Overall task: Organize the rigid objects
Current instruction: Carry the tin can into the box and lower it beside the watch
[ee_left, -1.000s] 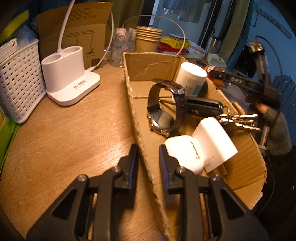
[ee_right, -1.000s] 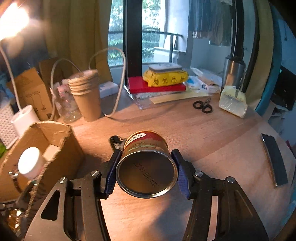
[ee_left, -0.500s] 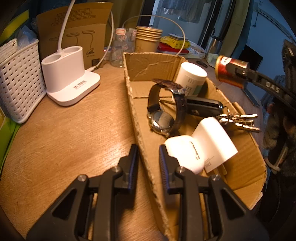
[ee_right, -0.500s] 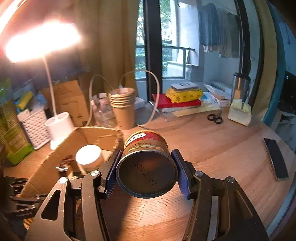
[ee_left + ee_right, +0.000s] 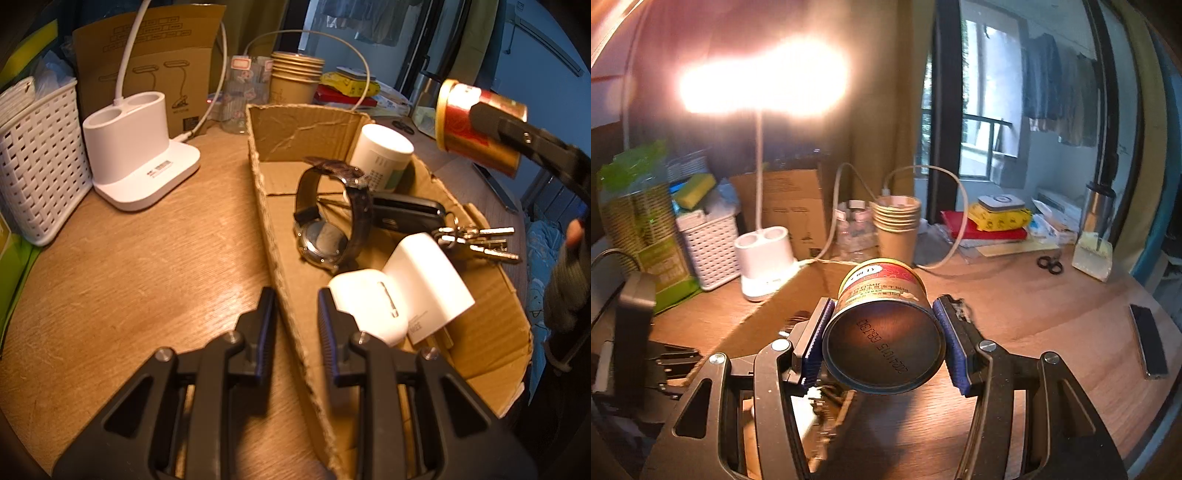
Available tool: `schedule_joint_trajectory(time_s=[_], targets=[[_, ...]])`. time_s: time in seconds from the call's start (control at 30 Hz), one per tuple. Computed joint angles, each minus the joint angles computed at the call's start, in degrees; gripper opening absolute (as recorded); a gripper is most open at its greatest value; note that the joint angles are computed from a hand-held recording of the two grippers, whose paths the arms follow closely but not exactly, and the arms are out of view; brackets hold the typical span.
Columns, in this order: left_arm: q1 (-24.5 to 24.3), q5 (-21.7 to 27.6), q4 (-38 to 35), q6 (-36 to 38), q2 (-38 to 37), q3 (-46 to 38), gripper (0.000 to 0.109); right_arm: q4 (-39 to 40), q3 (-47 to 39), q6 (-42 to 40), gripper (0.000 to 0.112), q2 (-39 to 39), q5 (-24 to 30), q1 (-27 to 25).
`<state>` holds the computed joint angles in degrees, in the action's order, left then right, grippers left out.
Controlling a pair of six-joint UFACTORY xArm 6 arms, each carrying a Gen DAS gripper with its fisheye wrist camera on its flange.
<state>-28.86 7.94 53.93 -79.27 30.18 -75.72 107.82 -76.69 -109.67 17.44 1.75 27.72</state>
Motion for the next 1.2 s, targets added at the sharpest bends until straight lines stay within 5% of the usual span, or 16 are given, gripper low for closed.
schedule_joint_trajectory(time_s=[0.57,1.2], targets=[[0.0,-0.01,0.07,-0.07,0.0,0.0,0.025,-7.86,1.76,4.89,0.058,1.07,0.86,4.89],[0.0,0.0,0.08,-0.08,0.0,0.0,0.025,-24.91,3.81,19.98,0.058,2.52,2.76,5.84]])
